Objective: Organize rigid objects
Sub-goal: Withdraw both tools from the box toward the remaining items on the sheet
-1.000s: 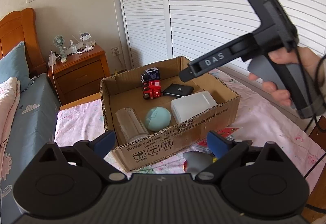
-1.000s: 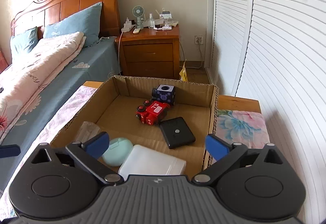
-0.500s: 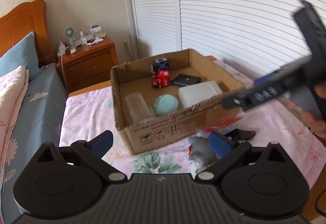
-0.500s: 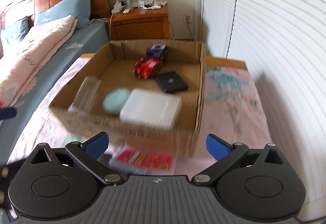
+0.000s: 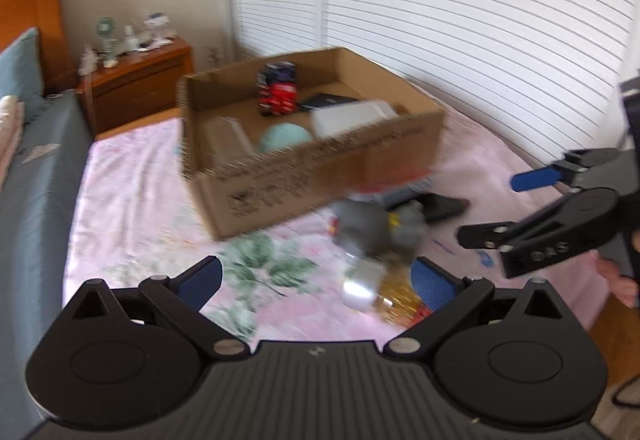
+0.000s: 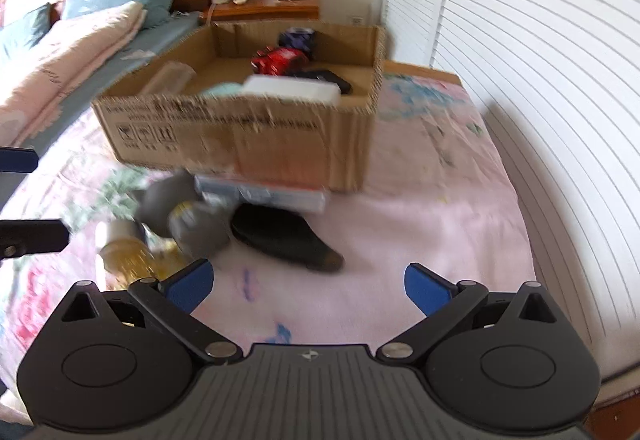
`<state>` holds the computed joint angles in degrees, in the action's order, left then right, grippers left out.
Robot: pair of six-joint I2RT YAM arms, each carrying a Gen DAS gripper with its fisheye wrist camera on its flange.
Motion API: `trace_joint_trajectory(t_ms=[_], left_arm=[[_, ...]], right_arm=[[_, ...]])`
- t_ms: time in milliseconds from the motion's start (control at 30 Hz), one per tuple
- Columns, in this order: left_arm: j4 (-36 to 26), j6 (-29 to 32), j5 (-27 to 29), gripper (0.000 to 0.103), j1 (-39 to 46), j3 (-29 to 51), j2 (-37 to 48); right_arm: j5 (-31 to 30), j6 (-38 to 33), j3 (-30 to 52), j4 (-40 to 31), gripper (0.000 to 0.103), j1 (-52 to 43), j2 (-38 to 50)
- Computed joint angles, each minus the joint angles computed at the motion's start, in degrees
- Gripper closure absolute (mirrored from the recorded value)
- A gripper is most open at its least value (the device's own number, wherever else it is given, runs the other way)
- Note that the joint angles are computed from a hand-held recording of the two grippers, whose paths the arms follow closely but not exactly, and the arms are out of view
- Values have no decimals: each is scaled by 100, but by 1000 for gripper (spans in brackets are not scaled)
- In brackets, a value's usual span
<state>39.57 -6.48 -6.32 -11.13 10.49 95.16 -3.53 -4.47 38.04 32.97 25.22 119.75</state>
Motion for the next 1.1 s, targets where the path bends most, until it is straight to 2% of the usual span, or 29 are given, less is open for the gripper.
trace_joint_trajectory(t_ms=[133, 333, 600, 800, 1100], left_arm=[[-40, 267, 472, 3, -105, 31, 175], [-7, 432, 860, 3, -266, 96, 466], [163, 449, 630, 3, -565, 519, 1332], [358, 575, 80, 3, -828, 844, 1761], [576, 175, -186, 3, -451, 730, 1864]], right_arm=[[25, 117, -142, 186, 0, -26, 178], [-239, 311, -333, 498, 0, -293, 284], [-248, 111, -341, 550, 0, -421, 375], [-230, 24, -259, 514, 0, -441, 452], [-115, -87, -99, 384, 0, -408, 479]])
